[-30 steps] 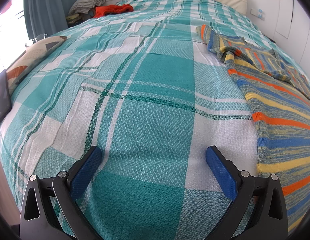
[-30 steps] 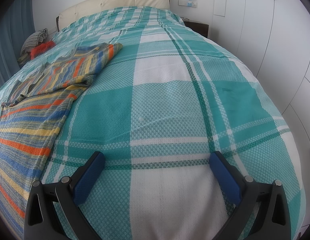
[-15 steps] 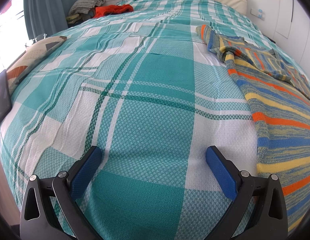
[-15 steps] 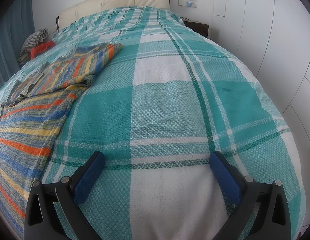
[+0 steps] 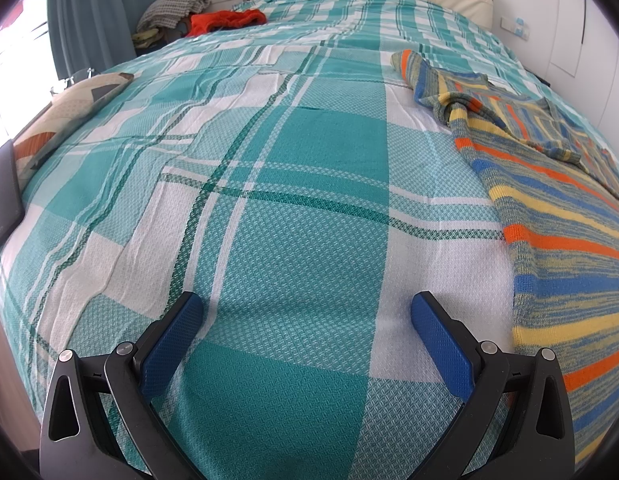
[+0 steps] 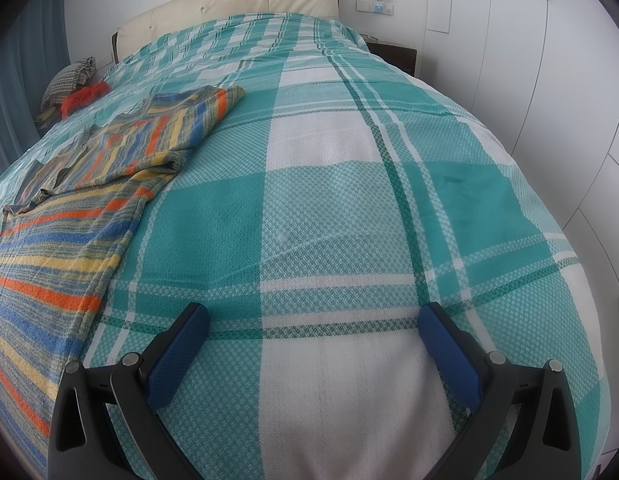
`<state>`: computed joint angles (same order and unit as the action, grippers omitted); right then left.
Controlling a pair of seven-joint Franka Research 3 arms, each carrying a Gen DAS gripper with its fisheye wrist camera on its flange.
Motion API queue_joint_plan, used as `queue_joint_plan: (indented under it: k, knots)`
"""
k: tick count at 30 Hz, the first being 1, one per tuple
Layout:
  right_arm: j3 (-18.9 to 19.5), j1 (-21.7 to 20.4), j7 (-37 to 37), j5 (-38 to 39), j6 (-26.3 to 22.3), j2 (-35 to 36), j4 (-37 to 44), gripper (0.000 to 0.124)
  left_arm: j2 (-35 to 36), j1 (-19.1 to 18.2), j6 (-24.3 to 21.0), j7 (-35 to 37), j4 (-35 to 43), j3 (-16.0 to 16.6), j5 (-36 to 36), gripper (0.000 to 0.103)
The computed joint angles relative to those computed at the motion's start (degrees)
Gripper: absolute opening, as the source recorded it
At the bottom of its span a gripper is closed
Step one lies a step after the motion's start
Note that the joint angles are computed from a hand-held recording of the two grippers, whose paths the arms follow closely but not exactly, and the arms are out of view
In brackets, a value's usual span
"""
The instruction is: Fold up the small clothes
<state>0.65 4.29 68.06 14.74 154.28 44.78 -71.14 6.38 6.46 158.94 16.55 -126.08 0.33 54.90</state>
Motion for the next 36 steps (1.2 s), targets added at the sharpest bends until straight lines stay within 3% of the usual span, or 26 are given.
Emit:
queue_joint_plan:
  k: [21, 29, 31, 34, 36]
  knots:
    - [-0.11, 0.09, 0.03, 0.03, 0.16, -0.11, -0.23, 0.103, -0.02, -0.1, -0.1, -0.33, -0.02, 0.02, 0.36, 0.102]
    - [-1.94, 1.59, 1.86, -2.14, 1.07, -0.64, -1.17, 0.103, -0.14, 0.21, -0.13, 1.34, 0.16, -0.05, -0.91, 0.102]
    - [-2.39, 1.79, 2.84, -2.78, -0.76, -0.51, -0.16, 0.103, -0.56, 1.33, 1.38, 7.32, -0.4, -0.5, -6.65, 0.103]
    - [-1.85, 0.84, 2.9, -3.3, -8.4, 0.38, 4.46, 0.103, -2.22, 3.12, 2.6, 20.43, -2.02, -1.71, -20.71, 0.103]
    - [-1.87, 0.42, 3.1, -3.57, -12.34, -0.11, 5.6, 0.103, -4.22, 3.17, 2.35, 25.33, -3.72, -2.1, -26.6, 0.103]
